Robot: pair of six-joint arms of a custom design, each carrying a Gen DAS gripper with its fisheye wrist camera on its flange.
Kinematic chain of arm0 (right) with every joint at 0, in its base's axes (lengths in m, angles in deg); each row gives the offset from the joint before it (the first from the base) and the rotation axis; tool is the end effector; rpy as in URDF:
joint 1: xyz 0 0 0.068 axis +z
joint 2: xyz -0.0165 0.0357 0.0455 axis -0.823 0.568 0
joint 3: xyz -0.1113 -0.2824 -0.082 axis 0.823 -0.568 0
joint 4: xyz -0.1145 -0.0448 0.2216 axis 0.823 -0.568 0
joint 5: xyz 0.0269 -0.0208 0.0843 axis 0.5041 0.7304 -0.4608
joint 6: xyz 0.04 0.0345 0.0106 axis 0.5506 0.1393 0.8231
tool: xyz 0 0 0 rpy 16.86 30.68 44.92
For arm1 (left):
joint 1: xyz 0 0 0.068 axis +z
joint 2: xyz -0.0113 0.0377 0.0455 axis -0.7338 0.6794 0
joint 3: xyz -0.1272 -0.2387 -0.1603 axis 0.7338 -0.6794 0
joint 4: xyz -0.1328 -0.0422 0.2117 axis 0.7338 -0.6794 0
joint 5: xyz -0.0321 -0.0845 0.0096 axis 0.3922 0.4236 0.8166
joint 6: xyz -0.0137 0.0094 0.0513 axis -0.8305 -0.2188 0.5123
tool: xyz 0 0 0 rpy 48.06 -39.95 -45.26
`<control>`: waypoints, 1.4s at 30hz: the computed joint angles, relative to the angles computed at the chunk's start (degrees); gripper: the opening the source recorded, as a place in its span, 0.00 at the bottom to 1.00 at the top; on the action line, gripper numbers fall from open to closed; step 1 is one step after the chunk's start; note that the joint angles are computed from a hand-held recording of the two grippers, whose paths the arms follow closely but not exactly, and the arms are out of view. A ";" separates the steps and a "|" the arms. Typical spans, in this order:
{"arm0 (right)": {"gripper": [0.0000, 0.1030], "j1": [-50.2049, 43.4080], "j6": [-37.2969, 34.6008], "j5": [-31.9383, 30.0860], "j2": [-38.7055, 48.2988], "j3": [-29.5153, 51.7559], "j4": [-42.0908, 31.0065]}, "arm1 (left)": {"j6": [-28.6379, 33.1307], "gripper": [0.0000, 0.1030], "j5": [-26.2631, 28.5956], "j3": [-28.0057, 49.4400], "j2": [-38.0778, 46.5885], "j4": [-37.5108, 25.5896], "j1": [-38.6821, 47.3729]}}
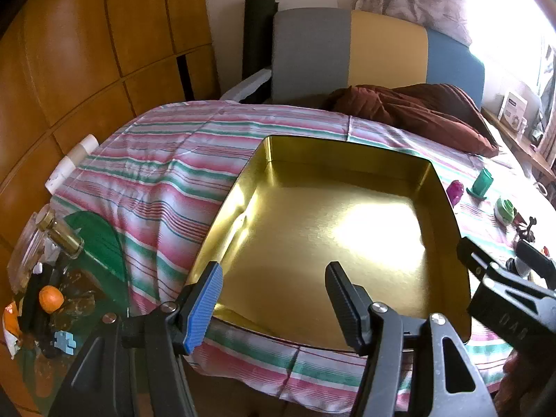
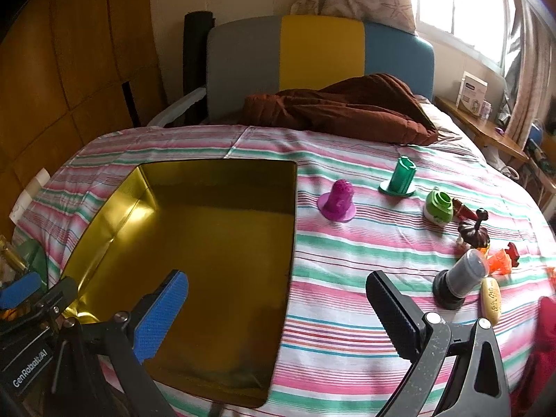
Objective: Organize rigid objects
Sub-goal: 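Move the right gripper toward the yellow oval block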
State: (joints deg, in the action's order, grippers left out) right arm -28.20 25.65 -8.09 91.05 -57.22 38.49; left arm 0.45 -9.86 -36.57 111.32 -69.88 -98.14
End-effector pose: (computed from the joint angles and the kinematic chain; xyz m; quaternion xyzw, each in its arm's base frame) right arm 0.2000 0.0930 0.1961 -0.0467 0.9242 0.0286 0.3780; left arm 0.1496 -0.1501 0.2027 -0.1146 0.9313 0.0665 0.3393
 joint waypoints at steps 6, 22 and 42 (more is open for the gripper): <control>1.00 -3.96 -0.90 -2.41 -2.66 -0.98 -0.76 | -0.31 0.60 0.21 1.11 2.09 -0.11 -1.88; 1.00 -42.89 -21.25 -26.68 -5.24 -5.78 -0.02 | 8.73 0.60 17.59 -4.77 0.10 24.18 -5.93; 0.68 -67.14 -41.35 -31.33 30.73 26.55 -22.90 | 16.25 0.60 20.01 10.55 11.98 19.65 -12.16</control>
State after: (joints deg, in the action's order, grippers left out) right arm -95.33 -15.71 -39.41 121.78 -30.67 15.59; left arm 16.70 10.15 -26.02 123.29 -50.24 -110.30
